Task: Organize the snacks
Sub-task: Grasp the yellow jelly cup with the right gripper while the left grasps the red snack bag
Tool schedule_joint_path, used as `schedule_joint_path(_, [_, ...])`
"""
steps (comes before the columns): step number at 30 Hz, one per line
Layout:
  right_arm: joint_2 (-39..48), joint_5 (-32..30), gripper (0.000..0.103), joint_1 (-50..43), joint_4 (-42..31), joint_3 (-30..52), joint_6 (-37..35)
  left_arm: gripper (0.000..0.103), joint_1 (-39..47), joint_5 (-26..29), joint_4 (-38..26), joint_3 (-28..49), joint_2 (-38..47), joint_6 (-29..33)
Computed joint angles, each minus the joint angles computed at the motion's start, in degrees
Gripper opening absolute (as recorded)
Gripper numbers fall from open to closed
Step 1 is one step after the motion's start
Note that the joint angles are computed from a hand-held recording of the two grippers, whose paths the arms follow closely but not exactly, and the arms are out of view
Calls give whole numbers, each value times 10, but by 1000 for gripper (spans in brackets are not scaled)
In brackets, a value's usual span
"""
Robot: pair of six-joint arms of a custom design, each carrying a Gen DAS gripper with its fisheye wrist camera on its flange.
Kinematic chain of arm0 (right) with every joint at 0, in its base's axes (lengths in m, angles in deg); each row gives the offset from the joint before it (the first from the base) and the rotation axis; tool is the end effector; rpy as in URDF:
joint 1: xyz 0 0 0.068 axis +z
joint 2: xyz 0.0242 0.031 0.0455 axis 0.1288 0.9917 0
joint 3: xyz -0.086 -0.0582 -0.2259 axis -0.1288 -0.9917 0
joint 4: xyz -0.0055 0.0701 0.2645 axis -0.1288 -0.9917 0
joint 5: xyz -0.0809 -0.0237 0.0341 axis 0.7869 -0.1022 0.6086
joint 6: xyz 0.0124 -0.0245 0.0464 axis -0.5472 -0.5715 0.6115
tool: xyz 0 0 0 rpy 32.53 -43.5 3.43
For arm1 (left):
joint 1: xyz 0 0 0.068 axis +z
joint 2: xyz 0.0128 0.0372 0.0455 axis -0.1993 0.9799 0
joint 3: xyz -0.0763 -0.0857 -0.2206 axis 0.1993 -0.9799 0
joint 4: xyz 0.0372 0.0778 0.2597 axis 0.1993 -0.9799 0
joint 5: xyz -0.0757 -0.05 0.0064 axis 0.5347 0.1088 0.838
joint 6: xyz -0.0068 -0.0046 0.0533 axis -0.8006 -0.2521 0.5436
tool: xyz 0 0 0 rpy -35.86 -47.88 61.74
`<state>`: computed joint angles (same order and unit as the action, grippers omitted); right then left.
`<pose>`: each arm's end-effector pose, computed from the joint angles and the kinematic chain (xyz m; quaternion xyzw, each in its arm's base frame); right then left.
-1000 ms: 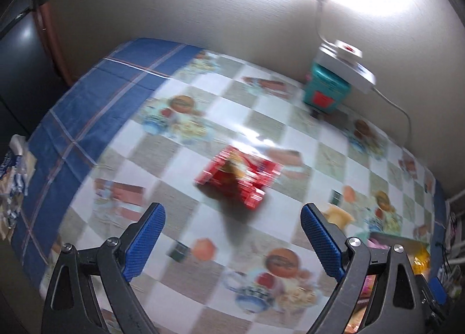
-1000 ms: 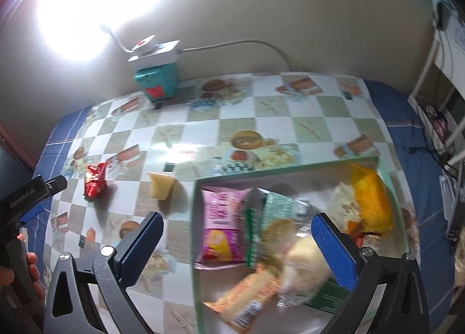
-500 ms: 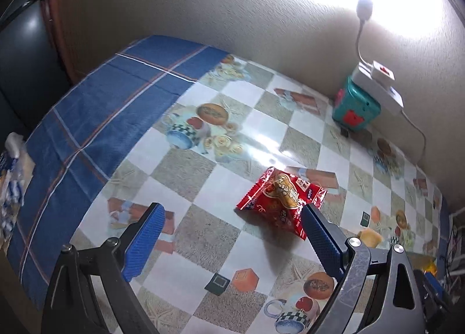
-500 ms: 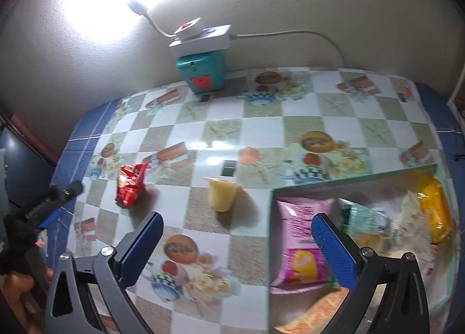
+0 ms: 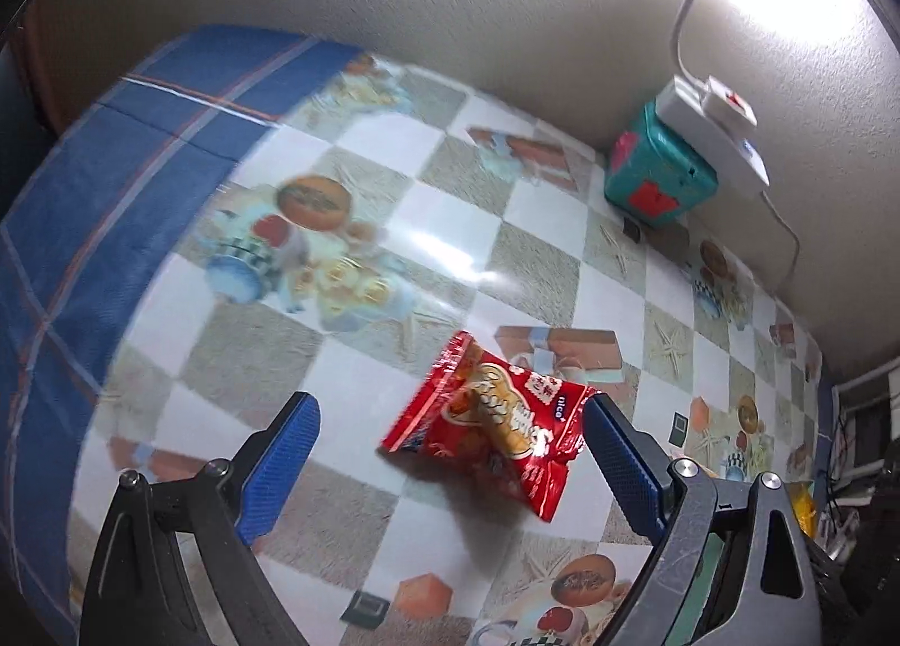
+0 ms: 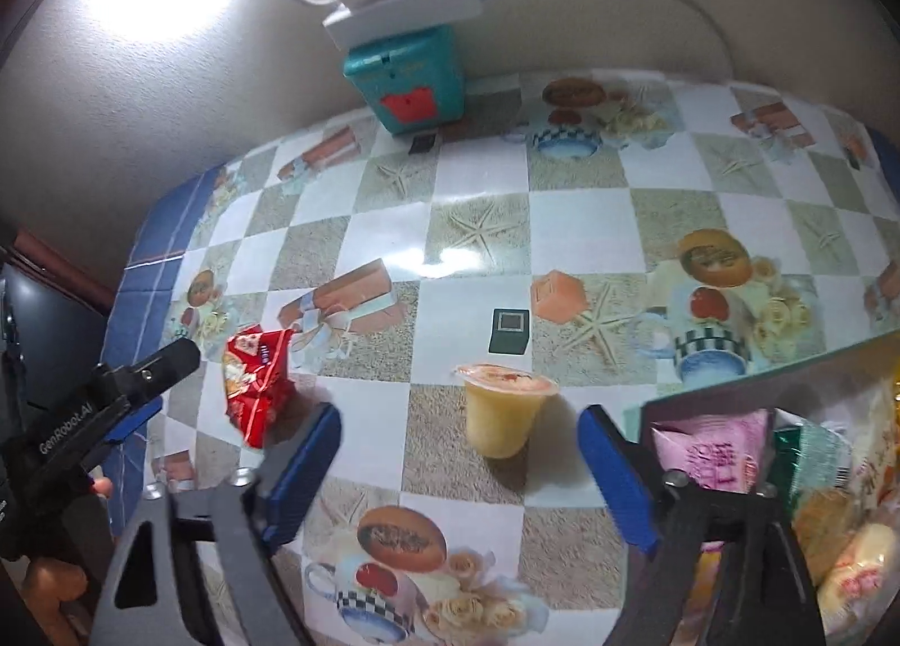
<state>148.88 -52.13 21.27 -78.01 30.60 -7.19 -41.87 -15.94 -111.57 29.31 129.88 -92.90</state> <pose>0.2399 0.0671 0.1331 -0.1126 0.9708 0.1330 0.1651 0.1768 -0.0958 0.1278 -0.2824 0.9306 -0.0893 0.2152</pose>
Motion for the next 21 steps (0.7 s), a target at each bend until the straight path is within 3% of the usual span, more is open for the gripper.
schedule_joint_path(9, [86,22,71,6,35,23,9,94,29,57,99,16,132,52])
schedule_joint_path(16, [103,15,53,-5,47,25,2,92,41,74,137,14,156,51])
schedule_joint_path(18, [106,14,52,-2,53,24,2,82,43,76,143,14,155,53])
schedule_joint_path(21, [103,10,51,-4,54,21,0,78,39,72,138,17,154,51])
